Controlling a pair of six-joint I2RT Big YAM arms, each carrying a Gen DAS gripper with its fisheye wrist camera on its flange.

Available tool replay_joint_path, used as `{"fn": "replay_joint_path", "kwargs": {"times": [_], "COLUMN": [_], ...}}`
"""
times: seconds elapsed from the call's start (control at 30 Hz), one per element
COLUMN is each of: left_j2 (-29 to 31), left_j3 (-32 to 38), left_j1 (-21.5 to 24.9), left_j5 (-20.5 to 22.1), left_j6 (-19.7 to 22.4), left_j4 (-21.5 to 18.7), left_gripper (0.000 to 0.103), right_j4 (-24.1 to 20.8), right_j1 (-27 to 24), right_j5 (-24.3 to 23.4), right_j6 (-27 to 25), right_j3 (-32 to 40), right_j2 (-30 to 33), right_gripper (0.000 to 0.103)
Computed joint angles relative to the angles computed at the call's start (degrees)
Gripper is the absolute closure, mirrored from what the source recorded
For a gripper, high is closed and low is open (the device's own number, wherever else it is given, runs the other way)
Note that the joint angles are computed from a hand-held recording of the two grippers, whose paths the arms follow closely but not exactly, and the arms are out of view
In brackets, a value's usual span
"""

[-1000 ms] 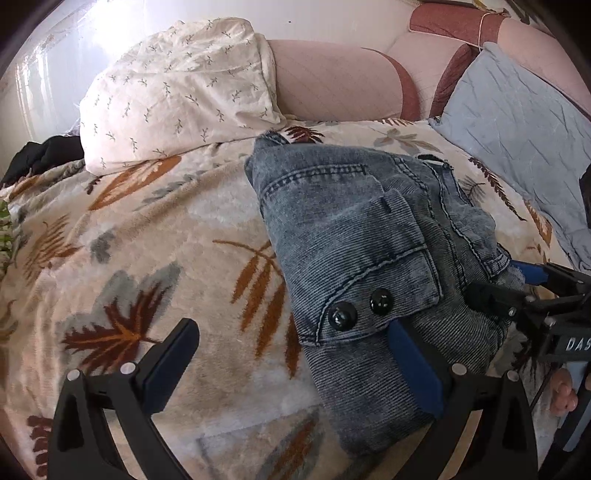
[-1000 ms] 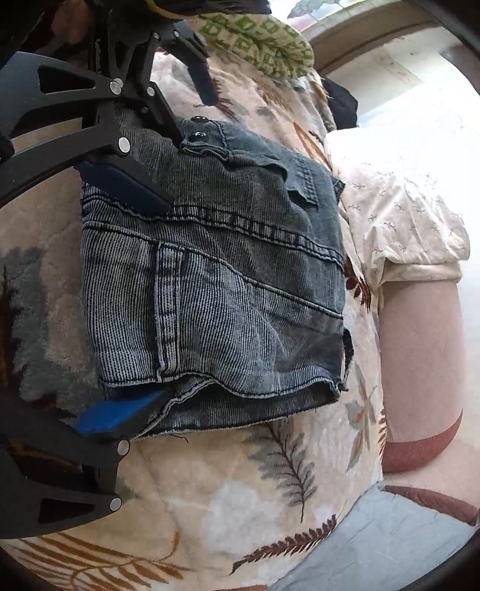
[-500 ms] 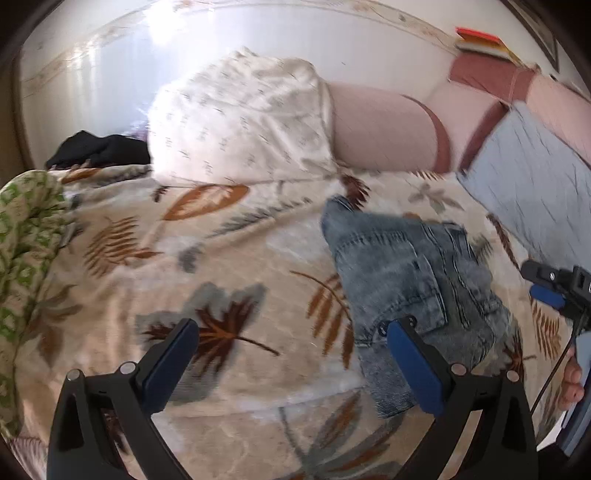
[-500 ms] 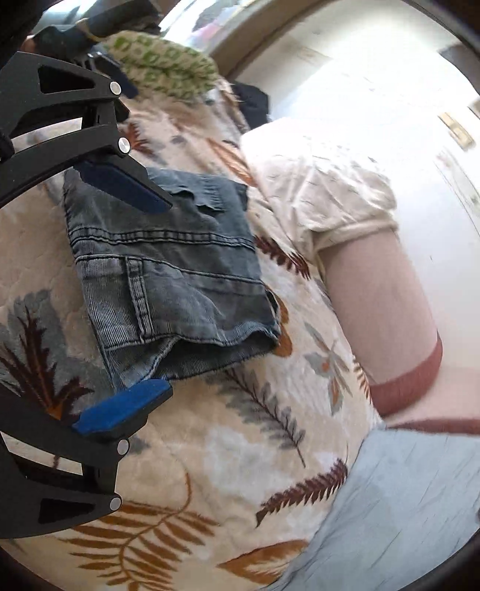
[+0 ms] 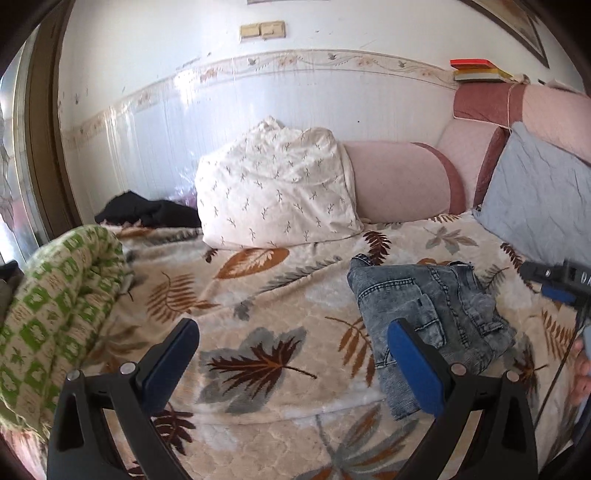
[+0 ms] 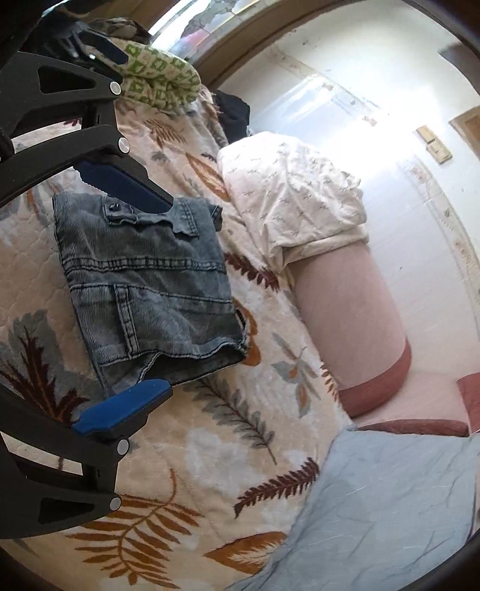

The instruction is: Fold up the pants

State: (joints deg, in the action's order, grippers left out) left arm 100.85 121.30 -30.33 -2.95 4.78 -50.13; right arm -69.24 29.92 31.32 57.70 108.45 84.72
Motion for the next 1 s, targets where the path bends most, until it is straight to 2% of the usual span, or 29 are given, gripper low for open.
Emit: {"fn": "replay_joint_path", "kwargs": {"times": [0.13, 0.33, 0.4, 0.7, 1.0], "left_j2": [1.1, 2.8, 3.7, 6.3, 6.6], "left_j3": [1.2, 1.9, 2.8, 5.0, 5.0], "left_j1": [0.0, -0.4, -0.3, -0.1, -0.3], "left_j5": [0.2, -0.8, -0.4, -0.9, -1.2], "left_j6": [-0.5, 0.3, 0.1, -0.8, -0.2], "left_j4": [-1.4, -2.4, -3.8, -6.6, -6.3], "left_gripper": [0.000, 0.000, 0.000, 0.000, 0.000], "right_j4": [-0.6, -2.8, -3.0, -3.4, -2.2], "right_j1": [0.5, -1.8, -2.2, -3.5, -4.3], "right_j5": [2.5, 1.0, 0.2, -2.9, -4.2], "right_j6": [-1.2, 1.8, 2.1, 0.5, -0.4], "right_j3": [-0.2, -1.5, -1.9, -3.0, -4.6], "right_j2": [-0.4, -0.8, -0.9, -0.2, -0.6], "right_gripper": [0.011, 0.011, 0.011, 0.011, 0.011]}}
